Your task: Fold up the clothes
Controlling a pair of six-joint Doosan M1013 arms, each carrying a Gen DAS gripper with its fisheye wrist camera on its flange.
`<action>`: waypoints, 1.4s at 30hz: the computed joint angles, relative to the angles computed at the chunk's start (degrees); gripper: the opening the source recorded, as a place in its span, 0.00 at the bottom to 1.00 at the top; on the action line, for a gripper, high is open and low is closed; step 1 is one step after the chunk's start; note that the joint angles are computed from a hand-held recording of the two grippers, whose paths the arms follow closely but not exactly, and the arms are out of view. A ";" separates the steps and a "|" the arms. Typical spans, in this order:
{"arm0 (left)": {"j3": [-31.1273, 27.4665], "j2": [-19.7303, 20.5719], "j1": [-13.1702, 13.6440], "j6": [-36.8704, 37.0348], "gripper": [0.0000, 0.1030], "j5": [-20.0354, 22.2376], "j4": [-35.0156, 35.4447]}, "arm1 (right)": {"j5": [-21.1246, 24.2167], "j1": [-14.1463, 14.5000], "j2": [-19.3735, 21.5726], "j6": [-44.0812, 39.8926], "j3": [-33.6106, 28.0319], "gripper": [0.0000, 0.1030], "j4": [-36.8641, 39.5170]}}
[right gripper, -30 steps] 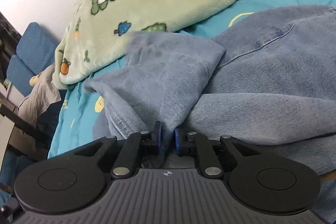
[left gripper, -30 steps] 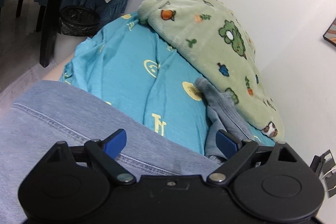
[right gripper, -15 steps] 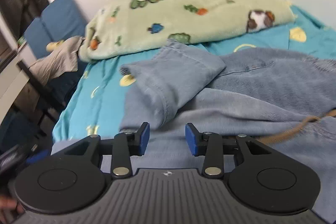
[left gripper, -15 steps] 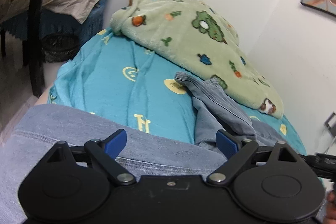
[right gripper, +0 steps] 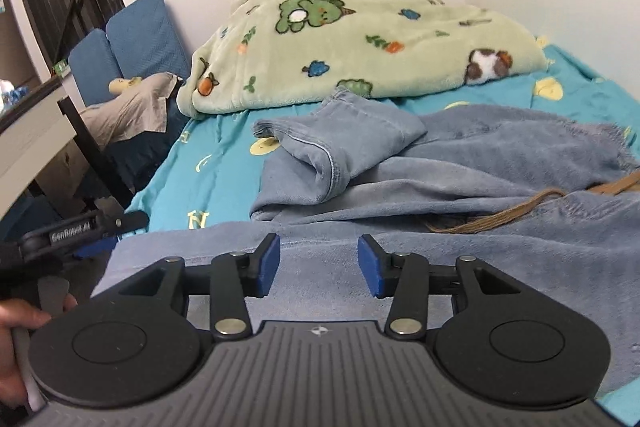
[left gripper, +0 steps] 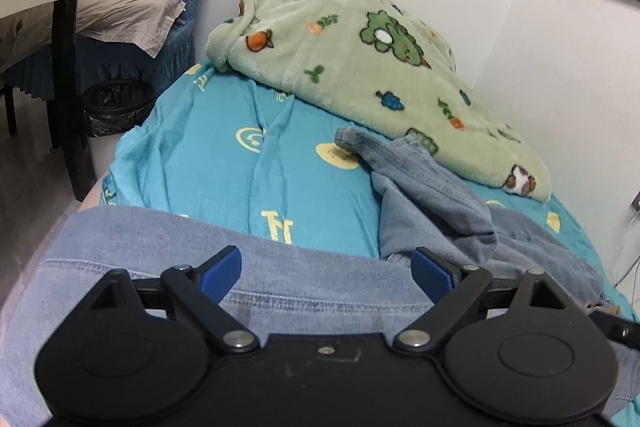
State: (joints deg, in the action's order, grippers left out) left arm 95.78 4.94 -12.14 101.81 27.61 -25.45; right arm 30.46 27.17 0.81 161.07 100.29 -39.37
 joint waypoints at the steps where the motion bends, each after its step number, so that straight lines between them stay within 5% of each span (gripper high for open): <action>1: -0.01 0.09 -0.17 -0.99 0.88 0.15 1.19 | -0.33 -0.03 0.14 0.52 0.03 0.45 -0.86; 8: -0.61 0.36 -1.13 -4.54 0.88 1.09 4.77 | -2.47 0.18 0.81 5.49 0.34 0.49 -8.04; 14: -4.19 3.10 -1.11 4.09 0.88 2.23 -9.32 | -4.53 -1.01 0.61 10.85 1.23 0.53 -11.81; 19: -10.72 8.75 -2.46 0.36 0.88 4.57 -10.07 | -5.55 -2.12 0.28 11.48 1.79 0.57 -9.09; 32: -26.82 22.56 -5.41 -21.27 0.88 7.08 6.87 | -5.57 -4.16 0.72 10.05 1.24 0.63 -5.14; 36: -29.22 25.08 -5.60 -23.44 0.87 5.54 8.50 | -0.91 -3.31 1.46 12.04 0.42 0.63 -8.59; 42: -33.01 27.92 -5.81 -24.38 0.64 6.02 9.33 | -0.44 -3.78 1.78 10.74 0.63 0.63 -7.36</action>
